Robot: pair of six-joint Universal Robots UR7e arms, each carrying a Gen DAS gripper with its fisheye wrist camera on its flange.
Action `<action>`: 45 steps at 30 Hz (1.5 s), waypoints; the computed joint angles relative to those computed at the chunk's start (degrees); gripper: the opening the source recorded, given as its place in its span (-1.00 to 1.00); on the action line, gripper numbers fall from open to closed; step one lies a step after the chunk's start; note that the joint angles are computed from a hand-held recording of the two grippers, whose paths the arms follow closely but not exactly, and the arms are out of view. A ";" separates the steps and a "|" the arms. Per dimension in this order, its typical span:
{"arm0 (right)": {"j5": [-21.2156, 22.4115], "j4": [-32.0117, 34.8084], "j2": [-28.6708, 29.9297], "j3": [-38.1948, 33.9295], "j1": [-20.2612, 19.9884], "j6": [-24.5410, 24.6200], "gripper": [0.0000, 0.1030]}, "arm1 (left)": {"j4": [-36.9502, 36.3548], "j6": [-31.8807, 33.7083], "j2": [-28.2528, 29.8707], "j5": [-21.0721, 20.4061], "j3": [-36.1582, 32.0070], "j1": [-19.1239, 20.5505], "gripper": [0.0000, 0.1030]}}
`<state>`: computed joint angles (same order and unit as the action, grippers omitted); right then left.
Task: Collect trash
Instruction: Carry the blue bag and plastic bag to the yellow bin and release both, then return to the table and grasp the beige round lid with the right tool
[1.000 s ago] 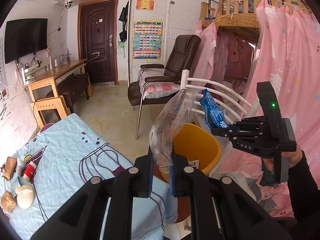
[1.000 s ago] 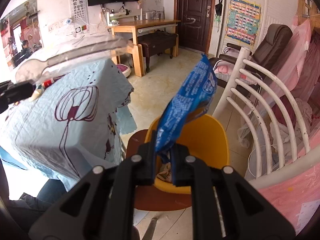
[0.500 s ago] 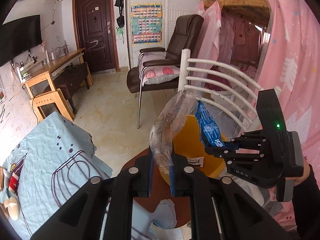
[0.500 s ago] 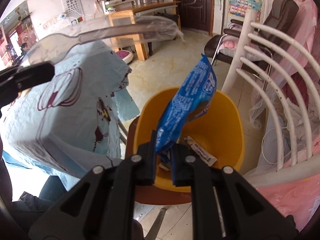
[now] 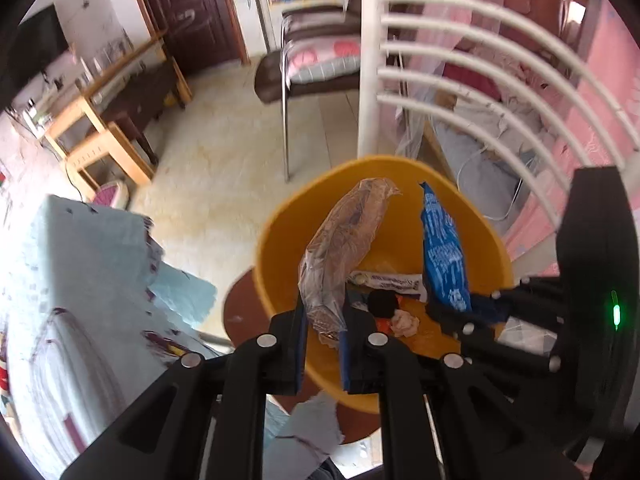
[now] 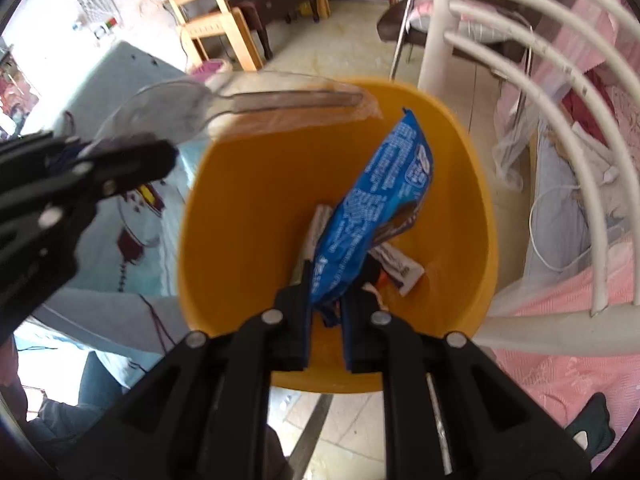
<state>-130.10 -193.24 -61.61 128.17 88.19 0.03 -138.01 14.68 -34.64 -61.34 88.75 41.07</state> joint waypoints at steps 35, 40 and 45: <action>5.91 -10.88 17.38 -21.52 23.54 -24.78 0.74 | -16.51 11.35 -35.33 -1.15 9.62 15.32 0.73; 10.76 1.67 25.21 -34.47 25.13 -25.79 0.74 | -17.60 15.70 -34.96 5.81 4.28 20.93 0.74; 10.99 11.31 31.80 -44.40 26.65 -26.01 0.74 | -10.79 20.22 -32.96 2.82 -2.26 25.49 0.74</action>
